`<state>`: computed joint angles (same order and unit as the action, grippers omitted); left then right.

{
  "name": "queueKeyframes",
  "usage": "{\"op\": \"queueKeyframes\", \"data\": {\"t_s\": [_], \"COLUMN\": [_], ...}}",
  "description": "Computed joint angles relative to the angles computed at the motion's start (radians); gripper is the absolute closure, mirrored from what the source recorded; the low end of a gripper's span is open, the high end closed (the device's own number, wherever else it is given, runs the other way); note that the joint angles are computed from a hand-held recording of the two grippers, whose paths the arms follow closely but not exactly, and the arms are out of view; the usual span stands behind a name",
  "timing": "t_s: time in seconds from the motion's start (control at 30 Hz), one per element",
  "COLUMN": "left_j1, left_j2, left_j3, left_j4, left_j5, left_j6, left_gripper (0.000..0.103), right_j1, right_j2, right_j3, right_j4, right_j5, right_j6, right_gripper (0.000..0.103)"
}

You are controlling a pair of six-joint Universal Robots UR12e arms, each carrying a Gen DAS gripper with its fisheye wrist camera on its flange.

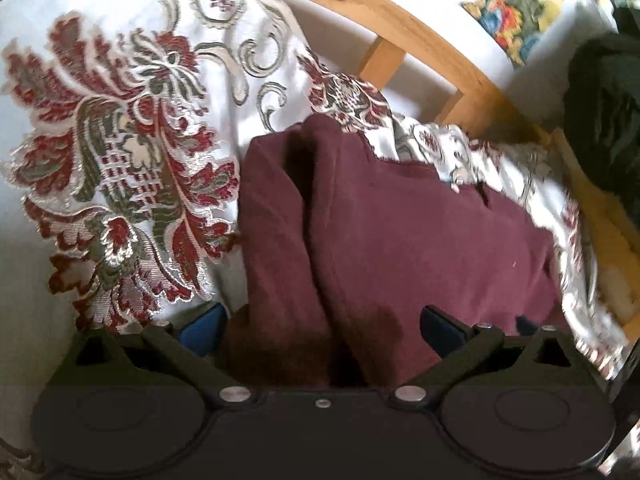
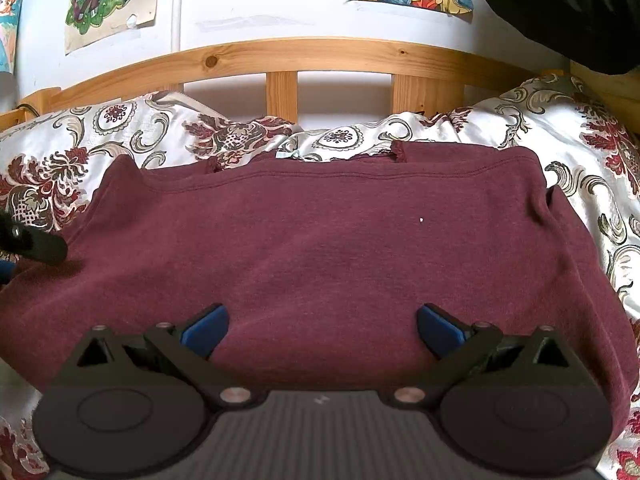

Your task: Fold small clothes

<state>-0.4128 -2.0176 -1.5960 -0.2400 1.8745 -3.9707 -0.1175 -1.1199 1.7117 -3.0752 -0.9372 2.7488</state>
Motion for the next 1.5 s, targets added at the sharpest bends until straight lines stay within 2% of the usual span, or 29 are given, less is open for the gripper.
{"op": "queueKeyframes", "data": {"t_s": [0.17, 0.33, 0.57, 0.67, 0.73, 0.77, 0.9, 0.97, 1.03, 1.1, 1.3, 1.4, 1.5], "left_j1": [-0.006, -0.011, 0.003, 0.005, 0.005, 0.005, -0.003, -0.006, -0.007, -0.011, -0.028, -0.039, -0.056], "left_j2": [-0.005, -0.012, -0.009, -0.004, 0.0, 0.001, 0.004, 0.004, 0.005, 0.005, -0.01, -0.031, -0.064], "left_j3": [0.007, 0.003, -0.008, -0.01, -0.012, -0.012, -0.001, 0.008, 0.015, 0.026, 0.062, 0.116, 0.201], "left_j4": [-0.007, 0.045, 0.042, 0.032, 0.025, 0.017, -0.024, -0.048, -0.059, -0.063, -0.008, -0.028, -0.072], "left_j5": [0.01, 0.013, -0.038, -0.036, -0.028, -0.019, 0.019, 0.033, 0.031, 0.035, 0.06, 0.076, 0.093], "left_j6": [0.051, 0.097, 0.061, 0.024, -0.011, -0.028, -0.05, -0.044, -0.021, 0.013, 0.09, 0.101, 0.195], "left_gripper": [0.001, 0.001, 0.003, 0.011, 0.023, 0.026, 0.048, 0.056, 0.072, 0.078, 0.083, 0.084, 0.084], "right_j1": [0.0, 0.0, 0.0, 0.0, -0.001, -0.001, -0.006, -0.014, -0.02, -0.027, -0.058, -0.074, -0.087], "right_j2": [0.0, 0.0, 0.0, 0.0, 0.0, 0.0, -0.006, -0.014, -0.023, -0.033, -0.056, -0.06, -0.058], "right_j3": [0.0, 0.001, 0.001, 0.002, 0.002, 0.001, 0.004, 0.006, 0.009, 0.013, 0.029, 0.034, 0.033], "right_j4": [-0.001, -0.001, -0.002, -0.001, -0.001, 0.0, 0.004, 0.018, 0.039, 0.058, 0.088, 0.085, 0.069], "right_j5": [0.0, 0.001, 0.001, 0.003, 0.006, 0.007, 0.015, 0.025, 0.024, 0.025, 0.072, 0.084, 0.084], "right_j6": [0.001, 0.001, 0.002, 0.004, 0.007, 0.008, 0.018, 0.028, 0.027, 0.018, -0.007, -0.002, 0.016], "right_gripper": [0.001, 0.001, 0.001, 0.001, 0.001, 0.001, 0.0, 0.0, 0.0, 0.0, 0.0, 0.0, 0.0]}}
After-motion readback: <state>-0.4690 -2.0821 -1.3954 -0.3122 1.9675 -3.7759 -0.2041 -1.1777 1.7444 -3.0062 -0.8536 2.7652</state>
